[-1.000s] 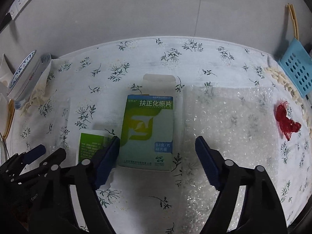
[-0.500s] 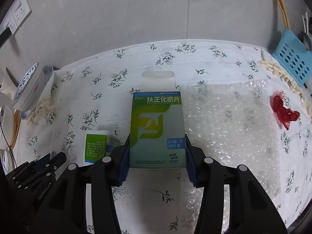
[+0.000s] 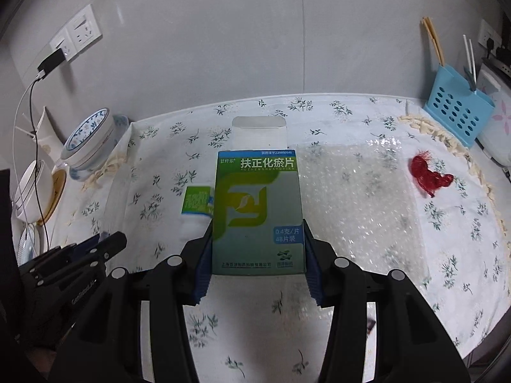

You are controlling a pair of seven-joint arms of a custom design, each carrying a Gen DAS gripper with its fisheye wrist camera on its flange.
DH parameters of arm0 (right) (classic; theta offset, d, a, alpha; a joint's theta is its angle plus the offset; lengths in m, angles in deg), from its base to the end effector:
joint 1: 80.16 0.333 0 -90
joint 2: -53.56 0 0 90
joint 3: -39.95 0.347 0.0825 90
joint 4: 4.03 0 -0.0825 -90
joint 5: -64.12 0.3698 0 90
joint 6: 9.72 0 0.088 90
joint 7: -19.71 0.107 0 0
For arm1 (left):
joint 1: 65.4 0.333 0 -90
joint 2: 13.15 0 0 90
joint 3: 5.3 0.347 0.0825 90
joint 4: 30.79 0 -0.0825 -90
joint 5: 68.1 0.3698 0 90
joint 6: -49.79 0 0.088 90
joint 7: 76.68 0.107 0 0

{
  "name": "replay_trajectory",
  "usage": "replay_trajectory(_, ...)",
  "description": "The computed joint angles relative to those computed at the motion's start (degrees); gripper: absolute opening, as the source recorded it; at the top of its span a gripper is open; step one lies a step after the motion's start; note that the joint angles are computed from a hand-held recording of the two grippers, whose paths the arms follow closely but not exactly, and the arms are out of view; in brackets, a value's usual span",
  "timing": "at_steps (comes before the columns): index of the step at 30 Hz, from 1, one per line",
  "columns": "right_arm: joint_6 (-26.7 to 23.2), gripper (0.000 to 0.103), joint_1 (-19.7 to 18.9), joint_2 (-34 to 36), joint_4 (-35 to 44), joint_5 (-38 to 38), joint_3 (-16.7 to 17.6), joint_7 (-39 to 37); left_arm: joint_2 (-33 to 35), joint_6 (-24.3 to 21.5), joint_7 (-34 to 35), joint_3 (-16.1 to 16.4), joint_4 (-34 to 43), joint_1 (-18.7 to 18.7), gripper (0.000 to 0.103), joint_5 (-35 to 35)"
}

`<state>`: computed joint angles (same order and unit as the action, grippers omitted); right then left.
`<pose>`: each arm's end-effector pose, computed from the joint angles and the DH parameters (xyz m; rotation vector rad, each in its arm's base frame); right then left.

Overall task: Collect trash
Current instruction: 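Lift tube and green box and carry both down over the black bin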

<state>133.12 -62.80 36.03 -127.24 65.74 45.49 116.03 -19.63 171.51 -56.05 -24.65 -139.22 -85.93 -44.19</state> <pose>0.4467 0.1957 0.6353 -2.0364 1.5368 -0.4395 0.4223 -0.3419 0.6211 -2.2313 1.5624 -0.5540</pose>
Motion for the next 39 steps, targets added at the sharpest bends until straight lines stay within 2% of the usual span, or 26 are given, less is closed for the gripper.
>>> replay_trajectory(8, -1.45, 0.046, 0.19, -8.31, -5.26, 0.67, -0.66, -2.00, -1.22, -4.61, -2.36, -2.58, 1.38, -2.33, 0.025, 2.43)
replay_trajectory(16, -3.95, 0.046, -0.56, -14.95, -9.32, 0.97, -1.44, -4.07, -2.55, -6.04, -4.63, -4.04, 1.28, -4.43, 0.025, 0.68)
replay_trajectory(27, -7.26, 0.046, -1.96, -22.50, -13.24, 1.43, -2.60, -7.27, -2.18, -10.82, -8.57, -6.77, 3.43, -7.91, 0.025, 1.72)
replay_trajectory(39, -13.08, 0.046, -4.20, -31.01, -16.70, 0.76, -3.95, -11.34, -1.03, -12.04, -12.19, -8.33, 5.17, -12.13, 0.025, -0.10)
